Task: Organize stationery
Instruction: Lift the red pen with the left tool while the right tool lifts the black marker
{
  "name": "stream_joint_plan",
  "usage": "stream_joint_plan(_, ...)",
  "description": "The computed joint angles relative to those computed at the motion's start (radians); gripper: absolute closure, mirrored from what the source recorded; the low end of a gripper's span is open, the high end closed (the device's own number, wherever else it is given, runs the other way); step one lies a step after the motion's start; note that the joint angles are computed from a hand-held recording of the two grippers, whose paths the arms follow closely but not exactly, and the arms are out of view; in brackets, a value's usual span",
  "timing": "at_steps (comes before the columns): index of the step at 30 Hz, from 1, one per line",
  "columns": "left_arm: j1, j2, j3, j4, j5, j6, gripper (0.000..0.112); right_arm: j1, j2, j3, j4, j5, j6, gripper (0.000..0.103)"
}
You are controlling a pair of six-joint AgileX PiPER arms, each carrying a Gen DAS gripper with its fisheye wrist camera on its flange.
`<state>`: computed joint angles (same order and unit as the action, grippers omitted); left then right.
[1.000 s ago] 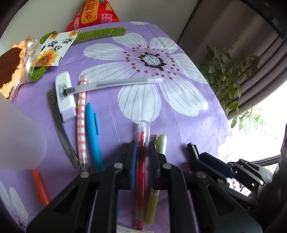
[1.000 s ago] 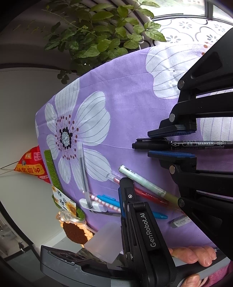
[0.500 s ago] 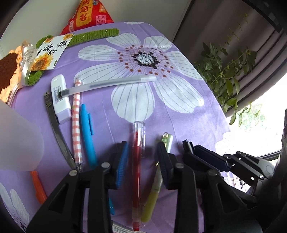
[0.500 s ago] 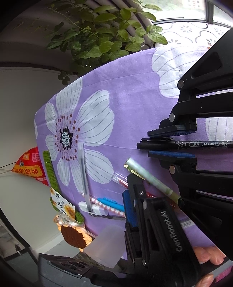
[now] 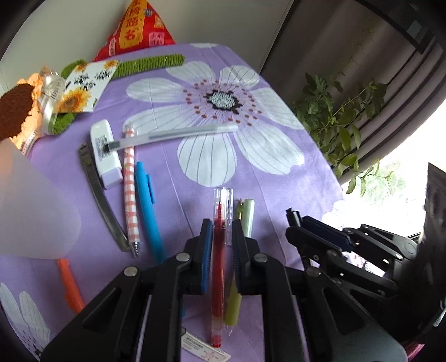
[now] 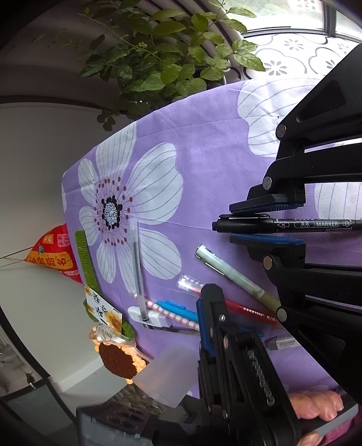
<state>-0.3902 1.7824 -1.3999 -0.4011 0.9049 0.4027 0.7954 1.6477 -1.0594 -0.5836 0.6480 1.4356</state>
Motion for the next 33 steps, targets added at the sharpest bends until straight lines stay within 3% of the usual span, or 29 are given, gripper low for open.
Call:
stream_joint_plan(7,0.032,-0.081,0.043,-0.064,0.002,0.069,0.1,0.013,-0.018,0.003,-0.035,0.008,0.032,0.088)
stream_joint_plan(19,-0.021,0.087,-0.08,0.107,0.064,-0.104,0.1,0.017,-0.008,0.003,-0.019,0.003,0.026,0.088)
stream_joint_plan(22,-0.021,0.097,-0.092,0.104,0.066,-0.11,0.087,0.015,-0.007,0.004,-0.016,0.0,0.023,0.088)
stream_joint_plan(24,-0.028,0.1,-0.096,0.117,0.056,-0.124,0.071,0.013,-0.006,0.003,-0.015,-0.002,0.019,0.088)
stream_joint_plan(27,-0.036,0.1,-0.098,0.126,0.043,-0.132,0.065,0.007,-0.005,0.007,-0.006,-0.01,0.011,0.088)
stream_joint_plan(29,-0.048,0.101,-0.096,0.144,0.022,-0.137,0.069,0.005,0.0,0.005,-0.002,-0.014,0.009,0.088)
stream_joint_plan(31,-0.059,0.096,-0.084,0.181,-0.004,-0.151,0.086,0.004,0.0,0.007,-0.003,-0.017,0.012,0.088)
stream_joint_plan(32,-0.065,0.099,-0.085,0.198,-0.016,-0.162,0.1,0.004,-0.001,0.008,-0.004,-0.017,0.012,0.088)
stream_joint_plan(33,-0.059,0.1,-0.085,0.194,-0.017,-0.157,0.099,0.004,-0.002,0.009,-0.006,-0.017,0.014,0.088)
